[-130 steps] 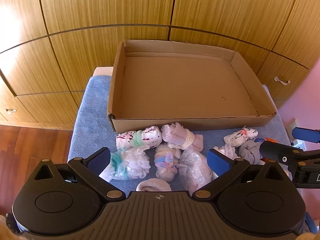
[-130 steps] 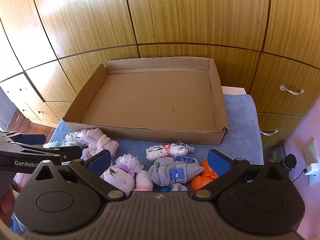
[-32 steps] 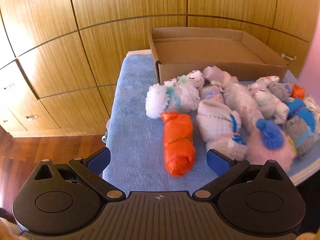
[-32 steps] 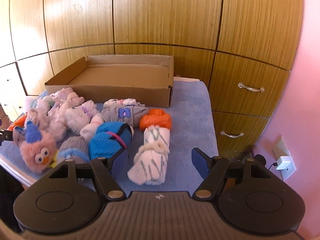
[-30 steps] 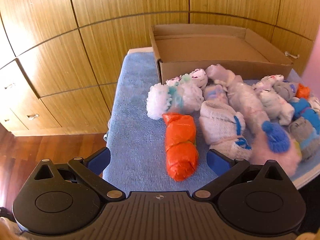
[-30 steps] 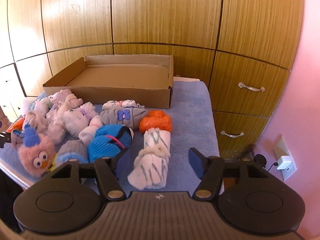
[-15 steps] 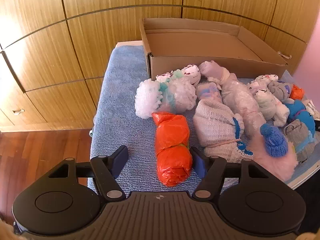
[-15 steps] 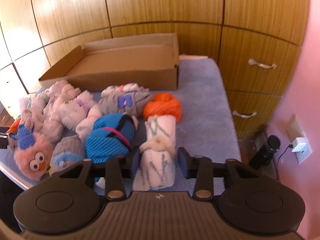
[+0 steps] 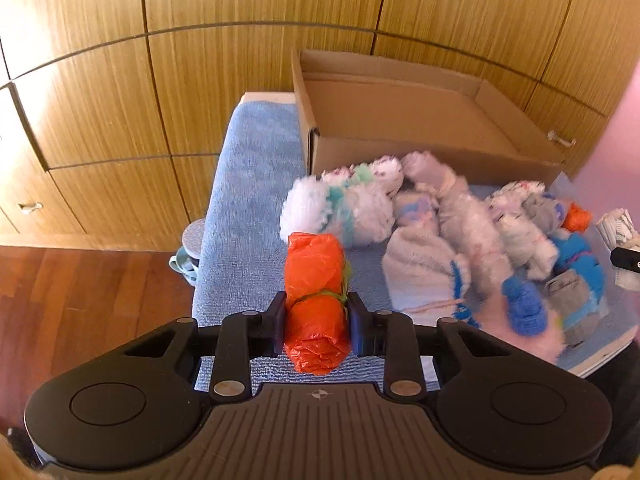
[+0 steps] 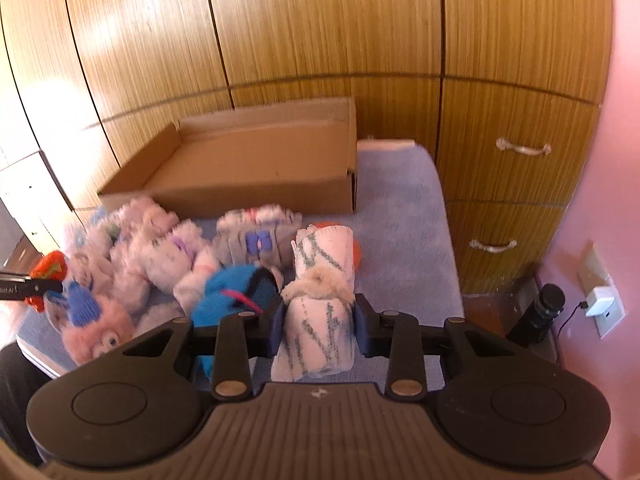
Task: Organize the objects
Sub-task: 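Carry both rolls into the cardboard box and open both tools to release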
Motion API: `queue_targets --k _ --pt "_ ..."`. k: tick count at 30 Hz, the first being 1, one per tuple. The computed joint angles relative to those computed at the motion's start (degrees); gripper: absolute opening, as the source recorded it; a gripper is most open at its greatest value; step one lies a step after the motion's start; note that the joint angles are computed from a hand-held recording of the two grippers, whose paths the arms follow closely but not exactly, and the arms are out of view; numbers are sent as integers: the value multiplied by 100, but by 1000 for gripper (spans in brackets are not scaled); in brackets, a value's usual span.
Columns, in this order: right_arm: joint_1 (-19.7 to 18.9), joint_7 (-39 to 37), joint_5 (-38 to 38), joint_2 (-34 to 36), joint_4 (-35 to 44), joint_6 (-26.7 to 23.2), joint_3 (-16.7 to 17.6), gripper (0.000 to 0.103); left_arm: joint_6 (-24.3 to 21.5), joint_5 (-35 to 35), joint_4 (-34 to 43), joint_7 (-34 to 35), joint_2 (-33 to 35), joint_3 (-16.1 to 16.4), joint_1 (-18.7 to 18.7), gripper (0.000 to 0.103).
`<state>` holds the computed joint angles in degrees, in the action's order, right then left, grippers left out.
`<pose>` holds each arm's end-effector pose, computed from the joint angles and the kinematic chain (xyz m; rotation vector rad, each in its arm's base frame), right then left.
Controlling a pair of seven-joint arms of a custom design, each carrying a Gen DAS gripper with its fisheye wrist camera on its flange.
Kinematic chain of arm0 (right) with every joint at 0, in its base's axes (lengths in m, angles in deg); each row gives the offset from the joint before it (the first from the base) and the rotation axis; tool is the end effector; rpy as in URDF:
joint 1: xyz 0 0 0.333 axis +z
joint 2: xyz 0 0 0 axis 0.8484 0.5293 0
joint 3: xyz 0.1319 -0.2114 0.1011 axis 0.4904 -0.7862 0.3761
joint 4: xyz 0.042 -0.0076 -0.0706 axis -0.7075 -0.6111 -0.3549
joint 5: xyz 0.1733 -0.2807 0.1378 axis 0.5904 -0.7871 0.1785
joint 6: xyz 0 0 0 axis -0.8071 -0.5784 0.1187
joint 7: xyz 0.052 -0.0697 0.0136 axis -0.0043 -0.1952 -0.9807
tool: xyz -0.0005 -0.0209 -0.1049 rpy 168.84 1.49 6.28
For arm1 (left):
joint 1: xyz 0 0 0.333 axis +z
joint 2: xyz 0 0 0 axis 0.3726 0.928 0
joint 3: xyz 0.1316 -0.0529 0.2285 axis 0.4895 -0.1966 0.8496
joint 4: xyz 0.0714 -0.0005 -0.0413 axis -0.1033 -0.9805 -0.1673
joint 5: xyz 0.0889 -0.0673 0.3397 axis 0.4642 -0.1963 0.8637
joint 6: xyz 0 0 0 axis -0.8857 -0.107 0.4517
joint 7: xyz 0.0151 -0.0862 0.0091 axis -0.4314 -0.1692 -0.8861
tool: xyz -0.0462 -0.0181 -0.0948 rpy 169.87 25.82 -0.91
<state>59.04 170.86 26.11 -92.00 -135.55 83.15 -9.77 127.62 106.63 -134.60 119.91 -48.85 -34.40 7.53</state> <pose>0.4253 0.1112 0.4730 -1.6387 1.7529 -0.6118 0.4092 -0.2557 0.4865 -1.9479 1.7764 -0.7071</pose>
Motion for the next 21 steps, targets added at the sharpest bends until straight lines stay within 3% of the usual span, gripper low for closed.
queue_targets --k 5,10,12,14,16,19,21 --pt "294 -429 283 54 392 69 -395 32 -13 -196 311 209 -108 114 -1 36" --pt "655 -1050 687 614 1275 231 -764 32 73 -158 1217 594 330 163 109 36" --pt "855 -1381 909 1000 1782 257 -896 32 19 -12 1727 676 677 128 174 36" --pt "1340 -2069 1610 1464 2416 175 -1242 32 -44 -4 2353 820 1156 150 186 36" --pt "1588 -2776 2403 1982 3164 -91 -1389 32 -100 -138 2904 913 1620 210 174 36" --pt "1460 -3239 3007 2759 4227 -548 -1229 32 -349 295 3952 814 2533 316 85 37" --pt "1342 -3108 2947 3346 4960 -866 -1122 32 -543 267 4663 932 3172 406 -2 37"
